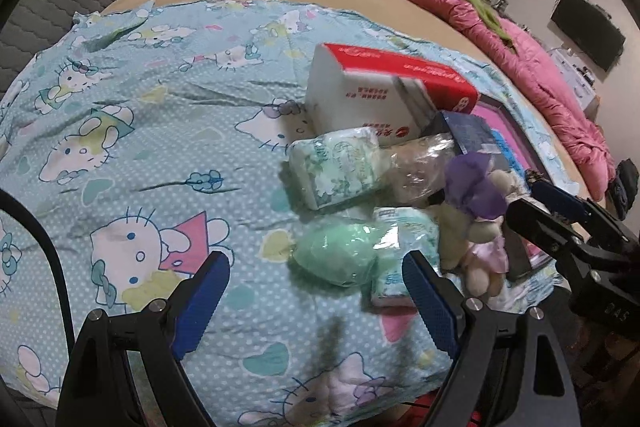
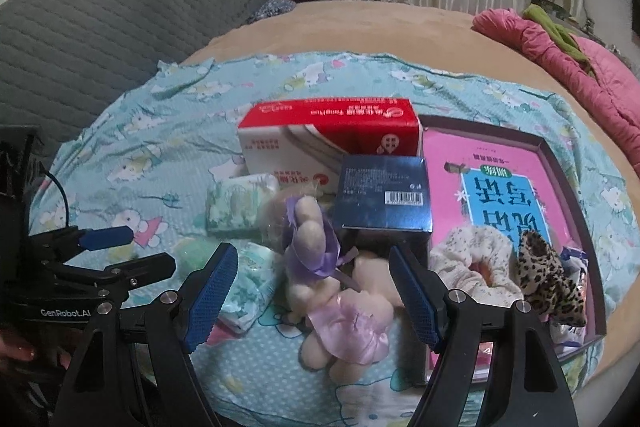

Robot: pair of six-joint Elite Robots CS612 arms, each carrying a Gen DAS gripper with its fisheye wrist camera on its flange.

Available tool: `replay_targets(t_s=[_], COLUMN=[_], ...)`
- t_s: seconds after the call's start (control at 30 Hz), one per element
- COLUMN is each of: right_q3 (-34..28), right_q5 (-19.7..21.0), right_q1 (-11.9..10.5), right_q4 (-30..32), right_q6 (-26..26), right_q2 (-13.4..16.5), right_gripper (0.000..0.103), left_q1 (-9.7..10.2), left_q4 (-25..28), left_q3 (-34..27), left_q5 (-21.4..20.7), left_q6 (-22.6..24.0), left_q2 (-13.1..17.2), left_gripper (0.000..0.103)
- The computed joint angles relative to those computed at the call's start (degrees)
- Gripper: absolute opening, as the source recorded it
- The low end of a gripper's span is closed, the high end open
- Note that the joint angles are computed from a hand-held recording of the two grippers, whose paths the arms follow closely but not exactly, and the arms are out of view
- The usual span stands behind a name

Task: Organize soft objects
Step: 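Grasp the plush bear with the right gripper while the left gripper grasps the green wrapped sponge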

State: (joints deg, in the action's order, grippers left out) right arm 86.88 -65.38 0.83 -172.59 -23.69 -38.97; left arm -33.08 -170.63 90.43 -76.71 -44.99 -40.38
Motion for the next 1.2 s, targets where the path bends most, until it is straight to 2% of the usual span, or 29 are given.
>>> replay_targets(t_s=[0.3,0.43,0.5,0.7,0.8,0.93,1.0,1.2], right_q3=[-1.65,-2.69,-3.17,-5.09,-5.83,-5.61,-5.56,-4.65], right_q5=[-2.25,-3.21,-3.14,-4.2,-3.16,-1.53,-0.4,2.03], right_q1=[0.66,1.15,1.28,1.86,1.76,1.56,1.29,0.89], right_q4=[0.39,1.62,1.77,4.13,5.55,3.69,3.49,1.79], right_q6=[0.99,0.92,0.96,-0.31,-0.43,-1.63,-1.31,-1.64], right_q2=[1.55,2.32,2.73,4.07,4.6,4.97,5.03,4.31], right_gripper=[0.078,0.066,0.056,0.042,0.035,0.032,0.031,0.03], left_q1=[0.17,0.09,0.2,0.57,0.76,1.0,1.16,1.62], left_q4=[0.27,0.58,-0.09,-0.94,-1.61,-2.18,-2.38,-3.52], left_q3=[-0.95,-1.22,-1.24,-1.39,-1.53,-1.81,-1.92,-2.42], left_q5=[-1.12,-0.09,-0.55,-1.19,-1.77,-2.97,-3.71,-6.96], left_q6=[0.46,0.64,0.58,0.54,0.64,0.55,0.35,0.15], left_q2=[0.89,1.07,1.19,1.67,1.92,2.45,2.7,3.46], left_gripper=[0.088,0.088,0.088,0.088,0.088,0.087,0.081,0.051])
